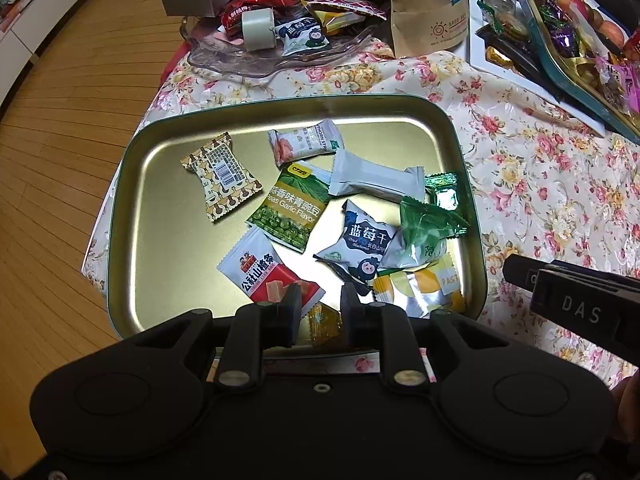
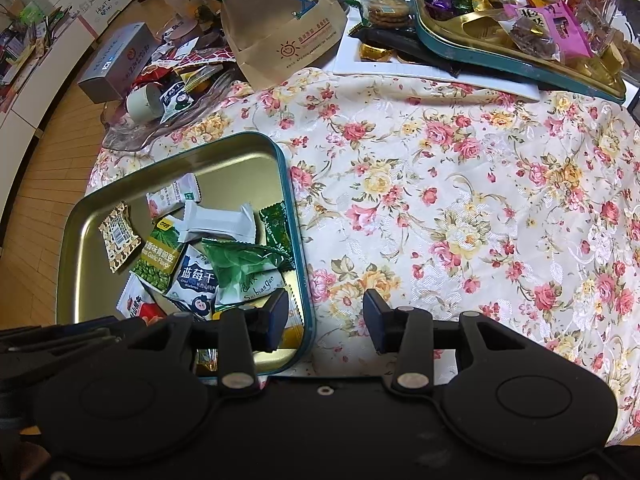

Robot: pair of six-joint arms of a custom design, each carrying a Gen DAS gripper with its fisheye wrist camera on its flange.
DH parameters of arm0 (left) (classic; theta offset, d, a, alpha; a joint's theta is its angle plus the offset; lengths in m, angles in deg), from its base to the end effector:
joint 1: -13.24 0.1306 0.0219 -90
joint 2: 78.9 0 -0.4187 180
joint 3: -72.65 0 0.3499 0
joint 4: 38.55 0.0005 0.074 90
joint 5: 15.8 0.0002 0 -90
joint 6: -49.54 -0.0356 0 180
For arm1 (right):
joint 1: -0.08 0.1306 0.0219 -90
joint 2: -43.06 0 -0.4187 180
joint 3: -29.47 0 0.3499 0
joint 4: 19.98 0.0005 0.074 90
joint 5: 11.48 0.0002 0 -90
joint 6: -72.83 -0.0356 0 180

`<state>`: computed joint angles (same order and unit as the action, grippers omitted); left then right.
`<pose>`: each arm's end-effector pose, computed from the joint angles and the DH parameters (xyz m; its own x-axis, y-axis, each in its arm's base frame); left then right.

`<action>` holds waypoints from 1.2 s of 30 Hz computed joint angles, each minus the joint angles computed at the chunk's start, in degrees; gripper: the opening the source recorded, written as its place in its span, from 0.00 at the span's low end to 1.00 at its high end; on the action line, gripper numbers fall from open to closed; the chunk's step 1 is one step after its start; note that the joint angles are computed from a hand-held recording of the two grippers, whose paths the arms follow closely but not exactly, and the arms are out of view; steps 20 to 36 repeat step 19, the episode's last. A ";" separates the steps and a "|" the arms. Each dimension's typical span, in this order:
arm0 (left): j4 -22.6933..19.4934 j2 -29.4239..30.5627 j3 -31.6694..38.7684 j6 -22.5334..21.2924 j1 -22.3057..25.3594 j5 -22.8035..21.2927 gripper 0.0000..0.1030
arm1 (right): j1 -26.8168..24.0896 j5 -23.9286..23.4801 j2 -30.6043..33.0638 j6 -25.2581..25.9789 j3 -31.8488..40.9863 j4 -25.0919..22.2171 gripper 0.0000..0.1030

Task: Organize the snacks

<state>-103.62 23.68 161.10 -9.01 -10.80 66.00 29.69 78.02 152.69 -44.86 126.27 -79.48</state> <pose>0.4335 -0.1884 0.3465 -0.9629 -0.1359 -0.2330 -0.1449 0.9892 0.0218 0.4668 0.2651 0.3428 -0.9642 -0.0135 -0.2649 -0.0546 0.9874 0.1484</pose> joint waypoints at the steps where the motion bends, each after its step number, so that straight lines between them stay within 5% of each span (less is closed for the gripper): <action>1: -0.01 0.02 0.01 0.04 0.04 0.01 0.27 | -0.03 -0.07 0.05 0.00 0.06 -0.09 0.43; 36: -0.26 0.13 0.10 1.16 0.38 0.21 0.27 | 0.00 -0.06 0.42 0.49 0.33 -0.74 0.44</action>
